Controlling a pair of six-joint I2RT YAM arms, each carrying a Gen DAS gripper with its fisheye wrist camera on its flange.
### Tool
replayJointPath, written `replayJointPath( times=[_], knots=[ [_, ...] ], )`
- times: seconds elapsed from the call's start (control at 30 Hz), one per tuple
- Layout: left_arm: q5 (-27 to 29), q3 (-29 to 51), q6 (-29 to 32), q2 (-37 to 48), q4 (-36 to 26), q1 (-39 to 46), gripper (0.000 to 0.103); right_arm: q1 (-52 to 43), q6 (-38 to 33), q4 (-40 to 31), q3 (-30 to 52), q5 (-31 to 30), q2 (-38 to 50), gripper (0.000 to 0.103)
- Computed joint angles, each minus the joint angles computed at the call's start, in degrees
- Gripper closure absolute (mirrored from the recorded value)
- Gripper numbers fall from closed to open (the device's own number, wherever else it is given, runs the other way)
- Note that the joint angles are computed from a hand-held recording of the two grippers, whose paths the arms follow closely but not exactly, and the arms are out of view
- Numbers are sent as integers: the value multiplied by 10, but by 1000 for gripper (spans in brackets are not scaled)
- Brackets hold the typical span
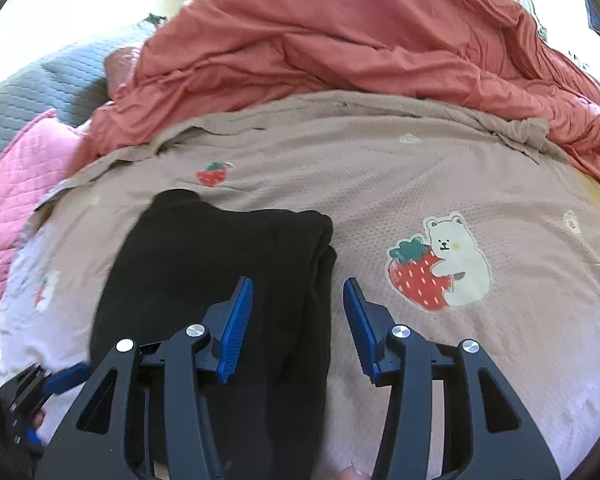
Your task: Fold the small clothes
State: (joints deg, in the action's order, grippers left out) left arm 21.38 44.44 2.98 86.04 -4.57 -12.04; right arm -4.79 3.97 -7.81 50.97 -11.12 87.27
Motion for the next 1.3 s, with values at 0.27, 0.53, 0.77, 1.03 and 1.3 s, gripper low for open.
replayJointPath(
  times=[0.27,0.53,0.77,1.03,1.3],
  knots=[
    [23,16,-18,14,-21,30,49,0,-34,-44,-82,-63,-108,63],
    [31,19,-22,19,-30,43,49,34,-20,-19,-145,-11,-99,82],
    [28,12,-20,9,-31,44,49,21,14,0,-153,-35,-84,82],
    [28,-5,-19,-17,-30,42,48,14,23,-15,-154,-45,-96,79],
    [25,-23,-19,-49,-36,46,43,19,20,-41,-150,-31,-117,71]
  ],
)
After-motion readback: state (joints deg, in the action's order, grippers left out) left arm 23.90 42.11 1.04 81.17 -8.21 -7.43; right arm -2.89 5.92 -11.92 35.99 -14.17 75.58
